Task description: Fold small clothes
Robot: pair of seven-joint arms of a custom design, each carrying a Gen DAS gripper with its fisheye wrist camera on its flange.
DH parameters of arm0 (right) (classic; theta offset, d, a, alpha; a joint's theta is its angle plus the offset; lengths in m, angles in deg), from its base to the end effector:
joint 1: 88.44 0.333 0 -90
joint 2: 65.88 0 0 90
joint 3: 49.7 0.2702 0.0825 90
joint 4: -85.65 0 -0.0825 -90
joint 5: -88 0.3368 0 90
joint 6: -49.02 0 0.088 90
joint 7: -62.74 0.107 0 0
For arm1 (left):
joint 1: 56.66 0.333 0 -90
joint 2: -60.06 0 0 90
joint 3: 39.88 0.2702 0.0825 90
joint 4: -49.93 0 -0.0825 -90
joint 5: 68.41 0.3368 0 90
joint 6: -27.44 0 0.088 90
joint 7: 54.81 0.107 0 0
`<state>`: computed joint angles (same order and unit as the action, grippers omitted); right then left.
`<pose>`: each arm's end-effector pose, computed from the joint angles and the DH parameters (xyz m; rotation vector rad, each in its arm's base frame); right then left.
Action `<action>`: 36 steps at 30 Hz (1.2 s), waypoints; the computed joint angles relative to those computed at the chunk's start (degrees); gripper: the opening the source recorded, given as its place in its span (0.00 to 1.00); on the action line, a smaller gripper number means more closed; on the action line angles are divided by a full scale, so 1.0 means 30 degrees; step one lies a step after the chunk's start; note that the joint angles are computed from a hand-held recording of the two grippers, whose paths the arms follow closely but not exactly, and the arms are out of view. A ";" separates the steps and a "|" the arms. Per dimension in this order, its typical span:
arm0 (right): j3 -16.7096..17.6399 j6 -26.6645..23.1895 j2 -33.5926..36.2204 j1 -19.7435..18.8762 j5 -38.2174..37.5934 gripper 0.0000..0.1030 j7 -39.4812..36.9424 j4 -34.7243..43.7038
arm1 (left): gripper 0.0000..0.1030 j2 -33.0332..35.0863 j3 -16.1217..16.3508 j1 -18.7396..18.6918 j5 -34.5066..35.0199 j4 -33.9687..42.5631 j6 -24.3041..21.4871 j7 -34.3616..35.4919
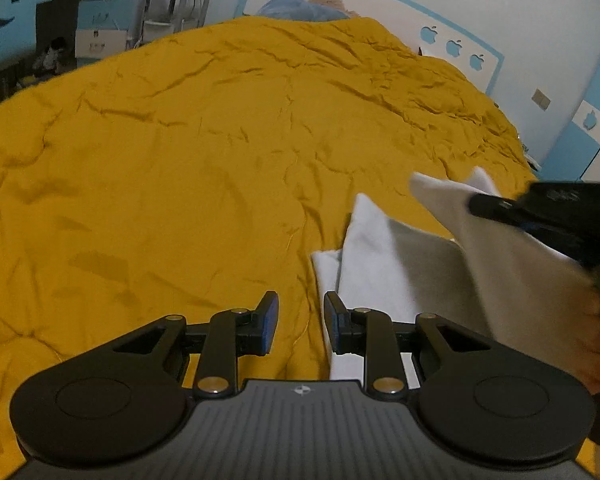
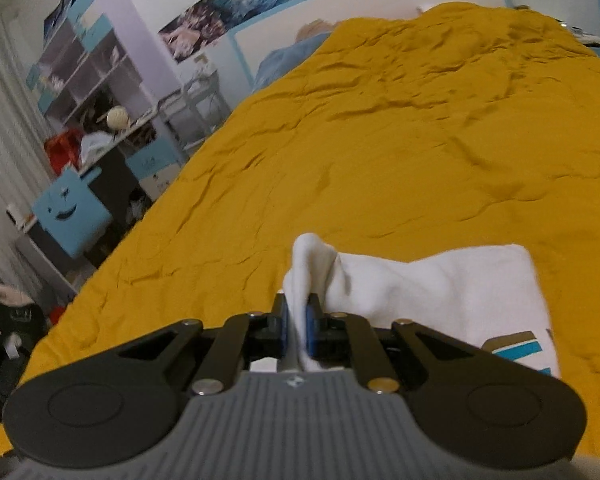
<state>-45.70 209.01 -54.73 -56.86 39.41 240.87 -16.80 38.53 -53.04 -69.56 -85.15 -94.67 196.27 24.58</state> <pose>0.4751 0.3787 0.4993 -1.3768 1.7501 -0.3995 0.4034 -0.1825 0.4831 -1.8612 1.9101 -1.0485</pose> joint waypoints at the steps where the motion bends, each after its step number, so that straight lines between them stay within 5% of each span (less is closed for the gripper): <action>1: 0.0090 -0.0094 0.0488 0.0101 0.0001 0.04 -0.0239 0.0458 | 0.30 -0.0004 0.0321 -0.0316 -0.0385 -0.0212 0.0182 0.0237; 8: 0.0102 -0.1695 0.4417 0.1118 0.2812 0.04 -0.3761 0.4650 | 0.30 0.0702 0.1355 -0.1379 -0.2505 -0.0519 0.0986 0.1629; 17: 0.0237 -0.2328 0.6318 0.1560 0.6762 0.11 -0.8538 0.6552 | 0.30 -0.0141 0.1439 -0.1549 -0.3520 -0.0996 0.0679 0.1715; 19: 0.0443 -0.1605 0.5698 0.1544 0.7291 0.24 -0.9156 0.5765 | 0.31 -0.0796 0.3138 -0.3414 -0.5919 -0.1169 0.0523 0.3086; 21: 0.0290 -0.0844 0.4495 0.1903 0.6972 0.25 -0.9198 0.4370 | 0.36 -0.1793 0.4081 -0.4682 -0.8126 -0.1696 0.0803 0.4307; 24: 0.0530 0.1629 0.1794 0.1970 0.6725 0.25 -0.8693 0.0926 | 0.40 -0.3535 0.4208 -0.5100 -0.9855 -0.2614 0.0850 0.4728; 27: -0.0114 0.2953 -0.0782 0.2812 0.3789 0.25 -0.5730 -0.1644 | 0.44 -0.5225 0.4472 -0.5457 -1.0972 -0.3451 0.0366 0.4949; 32: 0.0400 0.2633 -0.5357 0.2418 -0.3143 0.25 0.1159 -0.5610 | 0.60 -0.7210 0.5814 -0.7065 -1.3940 -0.4821 -0.0270 0.6459; 36: 0.1491 0.0632 -0.8942 0.2019 -0.2153 0.26 0.1461 -0.9383 | 0.62 -0.7192 0.5351 -0.6551 -1.5285 -0.5342 -0.1213 0.6529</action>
